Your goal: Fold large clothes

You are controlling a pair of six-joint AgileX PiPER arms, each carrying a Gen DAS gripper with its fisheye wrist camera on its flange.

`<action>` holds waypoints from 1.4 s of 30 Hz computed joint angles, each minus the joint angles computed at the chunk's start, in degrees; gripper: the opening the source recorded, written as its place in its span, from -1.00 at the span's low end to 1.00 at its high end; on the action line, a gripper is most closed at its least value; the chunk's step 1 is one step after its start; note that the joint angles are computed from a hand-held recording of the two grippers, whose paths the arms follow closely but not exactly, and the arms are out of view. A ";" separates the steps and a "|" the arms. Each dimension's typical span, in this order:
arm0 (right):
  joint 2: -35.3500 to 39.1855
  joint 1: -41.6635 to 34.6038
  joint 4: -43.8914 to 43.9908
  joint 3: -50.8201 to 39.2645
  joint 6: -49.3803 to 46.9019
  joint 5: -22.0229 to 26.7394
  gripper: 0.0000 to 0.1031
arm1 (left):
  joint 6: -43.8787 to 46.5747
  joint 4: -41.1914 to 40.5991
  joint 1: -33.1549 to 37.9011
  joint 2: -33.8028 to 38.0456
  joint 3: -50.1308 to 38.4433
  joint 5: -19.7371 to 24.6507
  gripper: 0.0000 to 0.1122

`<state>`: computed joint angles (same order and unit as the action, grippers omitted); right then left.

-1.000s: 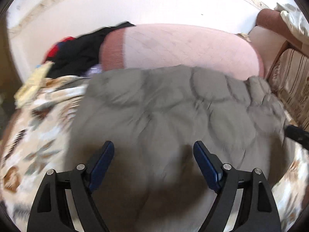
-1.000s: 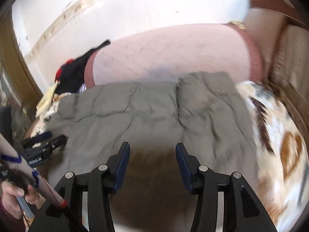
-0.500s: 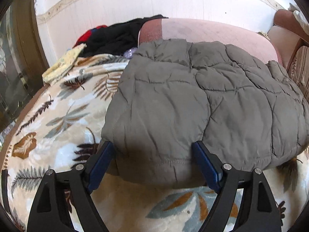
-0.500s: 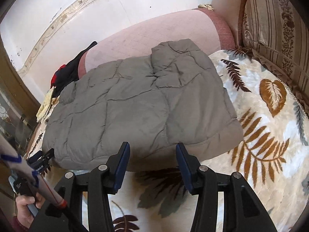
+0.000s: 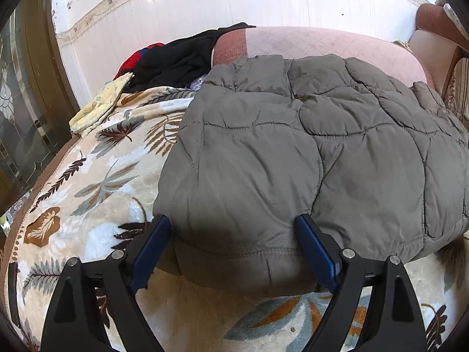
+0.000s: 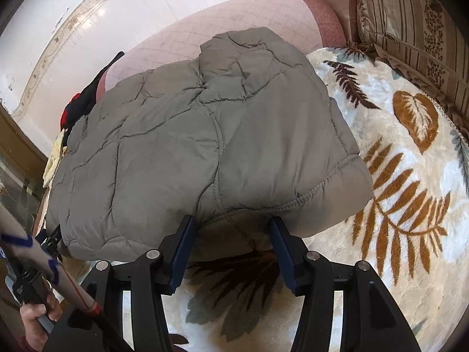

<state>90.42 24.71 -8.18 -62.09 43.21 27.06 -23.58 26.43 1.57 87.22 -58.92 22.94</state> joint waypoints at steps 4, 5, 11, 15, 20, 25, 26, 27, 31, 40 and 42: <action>0.43 -0.30 1.88 0.10 -1.43 -0.07 0.17 | 1.83 -1.88 0.40 0.00 -0.16 0.17 0.56; 0.49 -0.34 2.34 0.06 -1.88 0.04 0.17 | 1.95 -2.02 0.42 0.01 -0.16 0.20 0.56; 0.69 -0.38 3.00 -0.33 -2.80 0.72 0.18 | 2.25 -2.31 0.37 0.02 -0.35 0.65 0.56; 0.88 -0.50 3.35 -0.46 -2.89 0.71 0.19 | 3.55 -3.67 0.58 -0.05 -0.53 1.15 0.57; 1.33 -0.50 3.51 -0.96 -2.79 1.02 0.21 | 5.79 -5.76 0.95 -0.32 -0.77 1.92 0.57; 0.77 -1.35 6.58 -0.25 -5.58 0.76 0.21 | 9.15 -9.36 1.84 -0.62 -1.12 2.86 0.58; 0.66 -1.64 7.39 -0.05 -6.22 0.74 0.21 | 9.73 -10.02 2.02 -0.71 -1.16 3.12 0.58; 0.59 -1.94 8.25 0.15 -6.93 0.70 0.21 | 9.98 -10.35 2.08 -0.72 -1.27 3.32 0.58; 0.18 -2.27 9.52 0.57 -7.64 0.84 0.21 | 11.70 -12.33 2.67 -0.97 -1.44 3.79 0.59; -0.69 -3.87 13.03 1.57 -10.23 1.24 0.26 | 12.97 -14.29 3.10 -0.99 -1.87 4.75 0.59; -0.78 -4.02 13.43 1.69 -10.49 1.25 0.26 | 12.97 -14.33 3.10 -1.00 -1.89 4.82 0.60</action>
